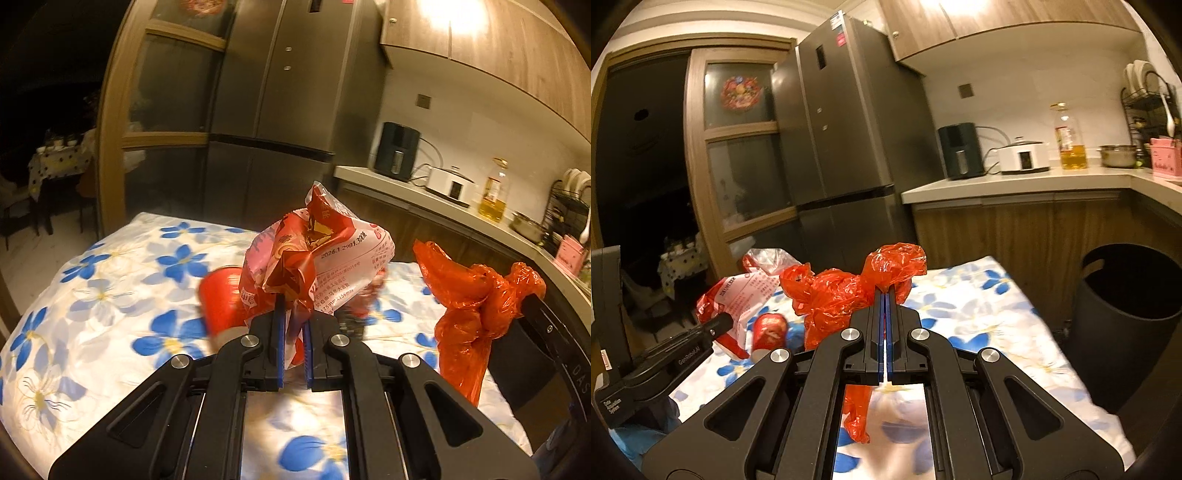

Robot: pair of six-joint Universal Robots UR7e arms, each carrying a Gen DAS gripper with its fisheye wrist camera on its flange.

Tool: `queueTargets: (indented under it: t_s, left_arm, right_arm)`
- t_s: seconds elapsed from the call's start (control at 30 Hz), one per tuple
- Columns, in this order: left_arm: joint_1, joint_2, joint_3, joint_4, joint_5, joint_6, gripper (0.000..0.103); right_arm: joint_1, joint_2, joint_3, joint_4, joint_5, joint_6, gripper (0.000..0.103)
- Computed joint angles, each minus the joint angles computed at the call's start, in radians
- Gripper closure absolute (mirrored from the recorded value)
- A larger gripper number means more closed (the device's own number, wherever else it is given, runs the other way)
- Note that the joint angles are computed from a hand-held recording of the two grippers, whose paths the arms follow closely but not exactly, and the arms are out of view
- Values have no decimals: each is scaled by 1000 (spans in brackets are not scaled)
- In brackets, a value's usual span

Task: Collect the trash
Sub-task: 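Grasp the red-and-white printed bag with the left gripper while the right gripper grasps the red bag, then carry both red bags over the black bin with both grippers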

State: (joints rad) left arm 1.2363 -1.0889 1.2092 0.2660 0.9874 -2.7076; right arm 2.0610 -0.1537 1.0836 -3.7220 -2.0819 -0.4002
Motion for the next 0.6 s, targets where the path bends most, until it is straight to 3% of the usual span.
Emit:
queueTargets:
  t_s: [0.6]
  left_arm:
    - [-93,123,-40,39,46,15,95]
  right_arm:
    - [-46,-126,179,-240,-88,-53,103]
